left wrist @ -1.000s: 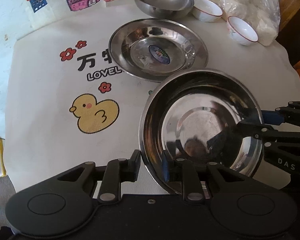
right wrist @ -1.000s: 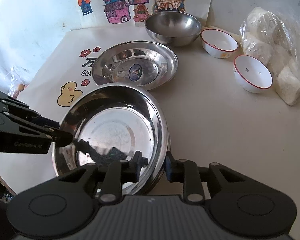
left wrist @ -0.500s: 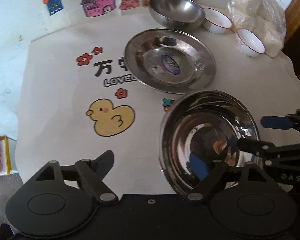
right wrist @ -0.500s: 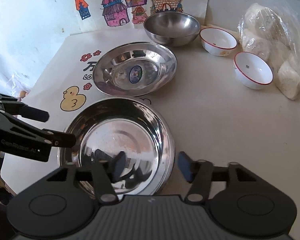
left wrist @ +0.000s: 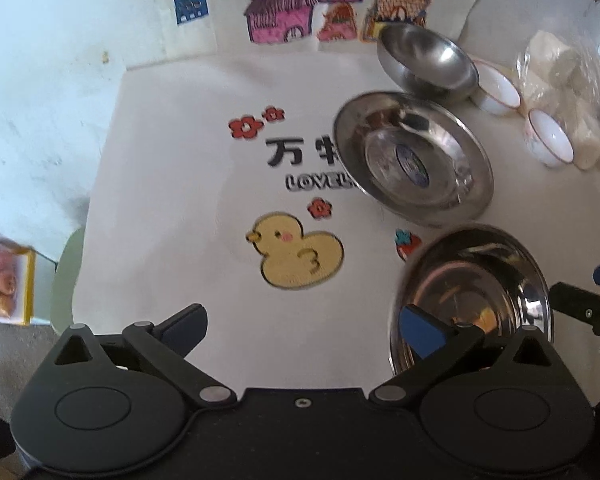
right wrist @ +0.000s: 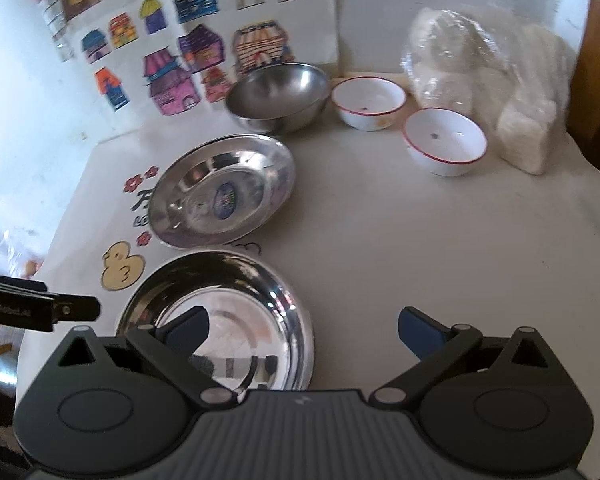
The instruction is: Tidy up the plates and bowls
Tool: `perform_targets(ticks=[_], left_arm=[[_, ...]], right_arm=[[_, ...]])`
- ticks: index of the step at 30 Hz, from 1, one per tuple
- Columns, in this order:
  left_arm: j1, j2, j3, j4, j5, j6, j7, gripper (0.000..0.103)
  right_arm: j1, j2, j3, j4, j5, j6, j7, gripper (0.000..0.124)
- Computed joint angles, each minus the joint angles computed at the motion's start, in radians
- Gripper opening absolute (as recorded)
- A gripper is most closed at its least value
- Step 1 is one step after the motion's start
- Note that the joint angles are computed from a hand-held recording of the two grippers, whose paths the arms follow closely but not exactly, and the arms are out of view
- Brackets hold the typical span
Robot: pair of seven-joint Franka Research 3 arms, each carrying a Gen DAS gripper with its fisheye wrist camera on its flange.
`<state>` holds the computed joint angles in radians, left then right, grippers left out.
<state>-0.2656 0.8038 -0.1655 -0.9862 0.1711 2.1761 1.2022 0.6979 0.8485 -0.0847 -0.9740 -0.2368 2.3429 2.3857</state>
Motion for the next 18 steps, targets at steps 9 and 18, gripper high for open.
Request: perform_targets(ticks=[9, 18], left_arm=[[-0.008, 0.034, 0.033, 0.034, 0.063, 0.105, -0.012, 0.102], [-0.036, 0.197, 0.047, 0.307, 0.05, 0.003, 0.019, 0.102]], right_arm=[[0.029, 0.029, -0.035, 0.062, -0.051, -0.102, 0.077, 0.103], [0.03, 0.009, -0.019, 0.043, -0.071, -0.14, 0.057, 0.103]])
